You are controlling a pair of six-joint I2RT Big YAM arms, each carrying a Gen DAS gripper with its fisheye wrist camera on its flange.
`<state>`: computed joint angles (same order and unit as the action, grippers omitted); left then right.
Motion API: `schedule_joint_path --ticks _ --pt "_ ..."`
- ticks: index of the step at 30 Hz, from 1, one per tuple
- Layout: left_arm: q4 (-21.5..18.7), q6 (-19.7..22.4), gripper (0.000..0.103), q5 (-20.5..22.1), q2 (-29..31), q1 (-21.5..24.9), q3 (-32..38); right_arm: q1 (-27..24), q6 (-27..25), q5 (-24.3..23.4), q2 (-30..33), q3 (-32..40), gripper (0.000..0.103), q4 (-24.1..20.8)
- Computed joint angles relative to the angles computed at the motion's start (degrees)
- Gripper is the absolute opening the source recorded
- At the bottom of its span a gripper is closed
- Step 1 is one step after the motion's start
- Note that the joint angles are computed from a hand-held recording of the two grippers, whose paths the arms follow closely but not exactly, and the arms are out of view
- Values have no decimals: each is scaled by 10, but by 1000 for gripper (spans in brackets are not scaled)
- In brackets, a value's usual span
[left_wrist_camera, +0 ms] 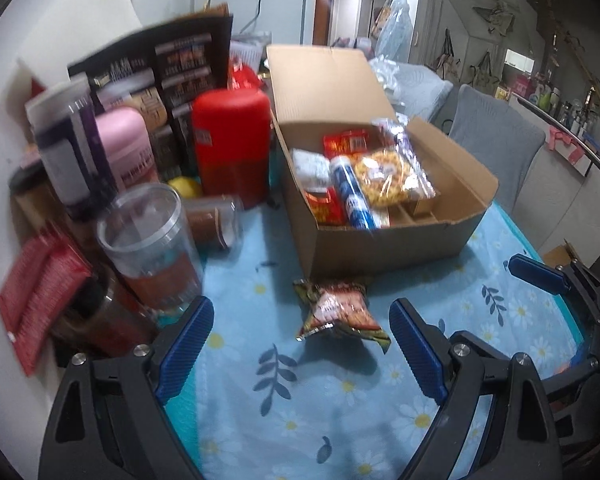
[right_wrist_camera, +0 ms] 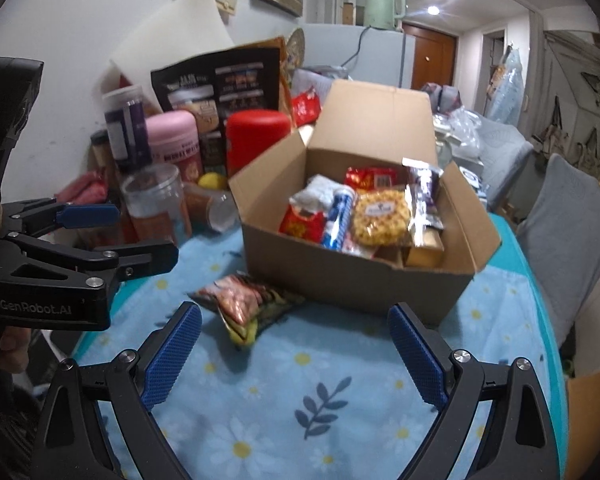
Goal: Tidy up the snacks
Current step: 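Withdraw both tools from the box toward the peanut snack bag, then grasp the peanut snack bag with the left tool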
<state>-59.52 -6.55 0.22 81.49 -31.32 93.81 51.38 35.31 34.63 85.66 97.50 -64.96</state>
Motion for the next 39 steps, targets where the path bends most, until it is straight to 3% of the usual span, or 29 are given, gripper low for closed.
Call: schedule_joint_path --ticks 9,17,34,39 --pt "-9 -5 91 3 51 -24 16 -13 42 -13 -15 -39 96 -20" --pt "-22 8 91 -34 82 -39 24 -35 56 -30 -22 -57 96 -23" --pt "-14 15 91 -63 50 20 -34 -47 -18 -111 15 -46 96 39" --pt "-4 22 91 -44 40 40 -44 -52 -67 -142 40 -30 96 67"
